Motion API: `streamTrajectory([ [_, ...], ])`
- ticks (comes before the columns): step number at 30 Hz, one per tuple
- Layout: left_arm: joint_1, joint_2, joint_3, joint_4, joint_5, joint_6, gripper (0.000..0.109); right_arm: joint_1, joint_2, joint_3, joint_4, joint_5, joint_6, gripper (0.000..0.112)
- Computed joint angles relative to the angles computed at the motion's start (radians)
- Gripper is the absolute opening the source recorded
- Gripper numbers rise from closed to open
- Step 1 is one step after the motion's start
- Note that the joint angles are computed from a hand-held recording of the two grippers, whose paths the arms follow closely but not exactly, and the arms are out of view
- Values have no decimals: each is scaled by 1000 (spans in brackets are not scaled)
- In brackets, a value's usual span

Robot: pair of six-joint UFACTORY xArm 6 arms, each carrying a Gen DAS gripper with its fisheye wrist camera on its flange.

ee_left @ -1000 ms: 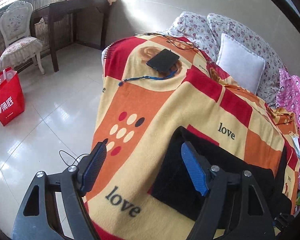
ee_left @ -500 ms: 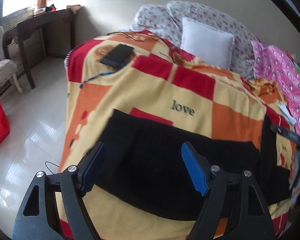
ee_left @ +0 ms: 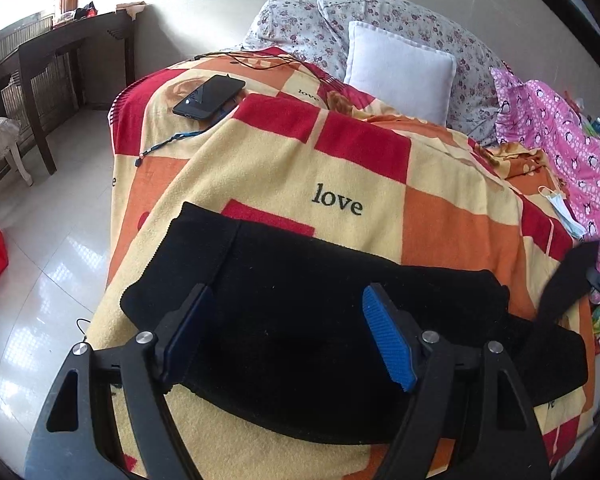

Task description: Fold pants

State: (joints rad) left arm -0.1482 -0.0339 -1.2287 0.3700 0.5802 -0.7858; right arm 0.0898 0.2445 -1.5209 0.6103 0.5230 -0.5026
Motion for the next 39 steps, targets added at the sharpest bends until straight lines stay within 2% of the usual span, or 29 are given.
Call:
streamTrajectory([
  [2,-4,4,-1,-12,6,5,77,-66,-145,169,97,0,-103,4],
  [4,-10,12,-3,-23,15,6,77,-139,-230,280,157,82,-163,4],
  [7,-23,29,-15,-43,29,11,77,-177,-236,349,80,150,-144,4],
  [9,-33,28,-17,-45,34,9,77,-176,-216,364,63,144,-122,12],
  [10,-39,25,-17,-41,39,5,77,-177,-214,373,112,126,-137,16],
  [11,-44,20,-17,-34,46,2,77,-183,-219,381,166,115,-159,31],
  [13,-51,9,-13,-12,52,-9,77,-192,-212,370,260,101,-198,46],
  [15,-53,7,-18,3,68,-18,77,-185,-197,352,261,71,-202,39],
  [16,-52,6,-20,2,75,-19,77,-180,-188,346,253,44,-196,6],
  [17,-51,5,-21,1,79,-21,77,-177,-174,332,247,27,-191,4],
  [22,-54,-11,-15,59,87,-59,77,-174,-231,356,300,-11,-289,3],
  [25,-48,-9,1,63,77,-70,77,-174,-238,385,172,-48,-206,3],
  [27,-40,-4,10,39,84,-52,77,-182,-199,370,101,-21,-133,5],
  [28,-32,-9,21,30,83,-40,77,-184,-185,364,42,-11,-82,8],
  [30,-14,-38,55,8,50,-21,77,-182,-215,387,-1,-36,-52,21],
  [32,-8,-56,59,67,76,-65,77,-175,-259,419,-103,-107,29,36],
  [33,-4,-64,59,108,92,-89,77,-171,-283,427,-106,-138,35,37],
  [36,23,-81,77,106,75,-100,77,-136,-299,373,91,-91,-128,38],
  [38,35,-72,75,82,70,-93,77,-87,-251,291,205,9,-243,42],
  [39,38,-64,70,80,77,-94,77,-60,-214,247,217,49,-257,42],
])
